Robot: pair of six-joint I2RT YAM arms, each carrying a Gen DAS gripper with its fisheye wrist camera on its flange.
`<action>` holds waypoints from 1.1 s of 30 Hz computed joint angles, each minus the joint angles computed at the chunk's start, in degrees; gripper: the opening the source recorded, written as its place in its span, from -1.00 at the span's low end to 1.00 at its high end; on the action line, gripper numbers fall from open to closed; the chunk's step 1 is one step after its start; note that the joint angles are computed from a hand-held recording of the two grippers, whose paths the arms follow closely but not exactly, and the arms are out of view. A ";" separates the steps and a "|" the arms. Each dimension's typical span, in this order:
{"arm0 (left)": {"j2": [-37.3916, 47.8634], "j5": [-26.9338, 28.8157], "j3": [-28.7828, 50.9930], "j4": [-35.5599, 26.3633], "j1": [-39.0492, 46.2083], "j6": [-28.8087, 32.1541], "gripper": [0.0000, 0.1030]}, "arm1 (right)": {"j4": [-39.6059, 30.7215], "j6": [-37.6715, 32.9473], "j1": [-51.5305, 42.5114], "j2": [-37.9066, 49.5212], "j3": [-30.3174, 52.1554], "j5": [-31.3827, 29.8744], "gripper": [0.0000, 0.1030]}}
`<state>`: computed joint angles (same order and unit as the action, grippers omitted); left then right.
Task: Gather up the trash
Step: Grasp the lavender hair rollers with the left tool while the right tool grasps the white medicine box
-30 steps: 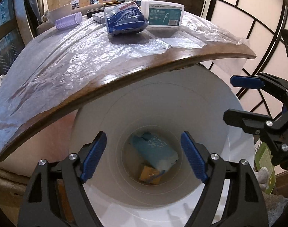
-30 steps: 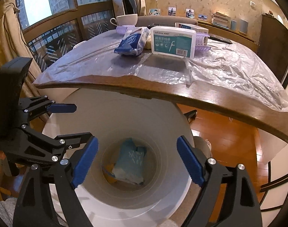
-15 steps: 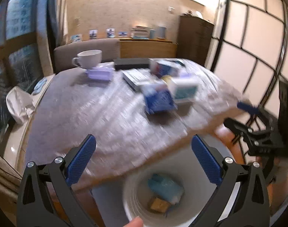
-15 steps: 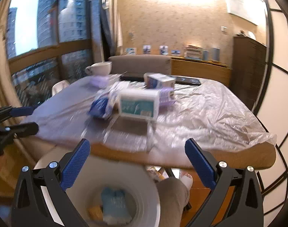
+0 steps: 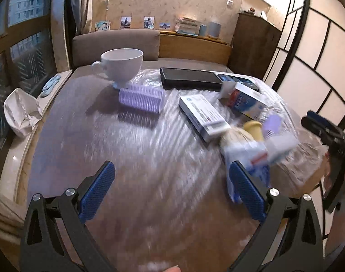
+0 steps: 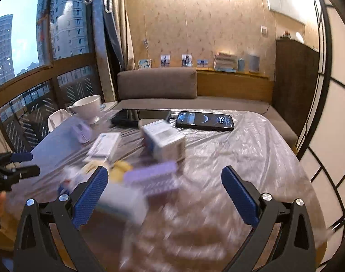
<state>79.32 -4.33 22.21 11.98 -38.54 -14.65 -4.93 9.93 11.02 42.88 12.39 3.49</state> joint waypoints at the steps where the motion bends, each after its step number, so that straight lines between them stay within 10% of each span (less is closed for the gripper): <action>1: 2.73 -0.42 2.18 0.22 0.61 1.02 0.97 | 3.36 -1.67 -4.15 6.72 2.08 -4.71 0.92; 6: 13.62 -3.36 12.39 -1.03 2.62 5.78 0.97 | 10.98 -5.53 -9.44 26.90 9.89 -12.34 0.92; 20: 30.79 2.99 31.35 -8.99 10.59 9.84 0.97 | 14.23 -7.85 -8.58 48.25 22.42 -14.56 0.87; 33: 31.80 2.76 32.51 -9.33 9.94 11.45 0.49 | 9.90 -8.03 -6.24 53.40 27.01 -14.65 -0.06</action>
<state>111.12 -1.58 54.72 2.66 -28.60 -3.20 4.97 1.90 4.79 96.28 39.40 -11.16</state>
